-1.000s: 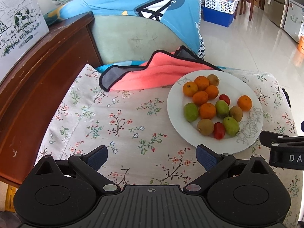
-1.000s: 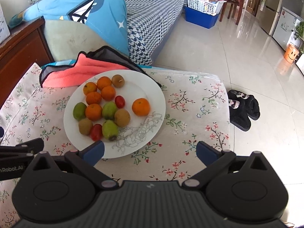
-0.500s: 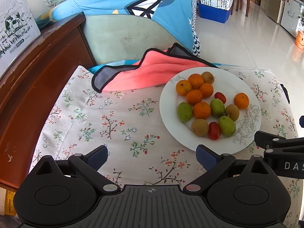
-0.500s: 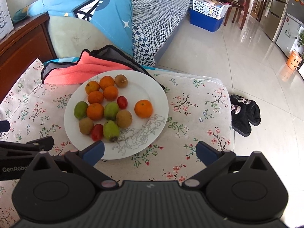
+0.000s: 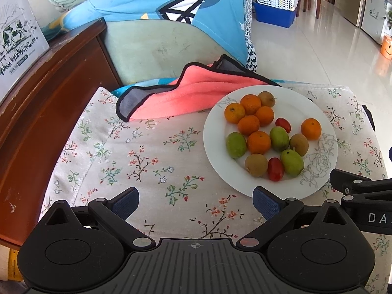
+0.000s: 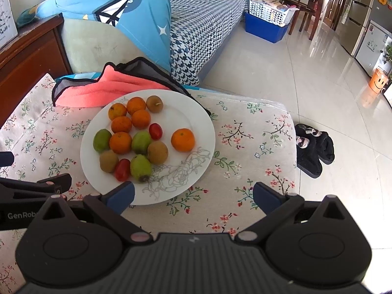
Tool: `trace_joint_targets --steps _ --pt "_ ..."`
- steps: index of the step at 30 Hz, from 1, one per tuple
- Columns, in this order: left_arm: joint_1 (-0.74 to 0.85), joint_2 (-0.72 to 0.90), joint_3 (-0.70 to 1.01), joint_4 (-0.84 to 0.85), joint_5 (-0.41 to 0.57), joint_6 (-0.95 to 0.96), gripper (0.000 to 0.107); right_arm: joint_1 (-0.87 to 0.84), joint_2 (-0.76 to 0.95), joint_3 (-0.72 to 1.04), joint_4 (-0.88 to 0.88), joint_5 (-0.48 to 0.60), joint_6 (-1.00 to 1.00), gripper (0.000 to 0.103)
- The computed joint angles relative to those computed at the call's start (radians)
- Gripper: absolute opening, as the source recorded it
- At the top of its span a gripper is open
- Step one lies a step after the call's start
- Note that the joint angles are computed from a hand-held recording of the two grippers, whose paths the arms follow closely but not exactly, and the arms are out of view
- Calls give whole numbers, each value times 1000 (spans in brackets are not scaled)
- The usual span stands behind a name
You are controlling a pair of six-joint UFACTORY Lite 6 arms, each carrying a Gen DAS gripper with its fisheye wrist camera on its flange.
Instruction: Organize fruits
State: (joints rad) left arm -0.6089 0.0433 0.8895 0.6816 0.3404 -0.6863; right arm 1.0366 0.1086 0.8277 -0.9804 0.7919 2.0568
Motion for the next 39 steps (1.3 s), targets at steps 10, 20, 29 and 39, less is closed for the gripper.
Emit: trace_joint_targets --steps 10,20,29,39 --pt "-12 7 6 40 13 -37 100 2 3 1 -2 5 3 102" --pt "-18 13 8 81 21 -72 100 1 4 -2 -9 1 13 102" --pt "-20 9 -1 126 31 -110 100 9 12 0 -32 -9 28 102" --pt "-21 -15 -33 185 44 -147 100 22 15 -12 -76 -41 67 102"
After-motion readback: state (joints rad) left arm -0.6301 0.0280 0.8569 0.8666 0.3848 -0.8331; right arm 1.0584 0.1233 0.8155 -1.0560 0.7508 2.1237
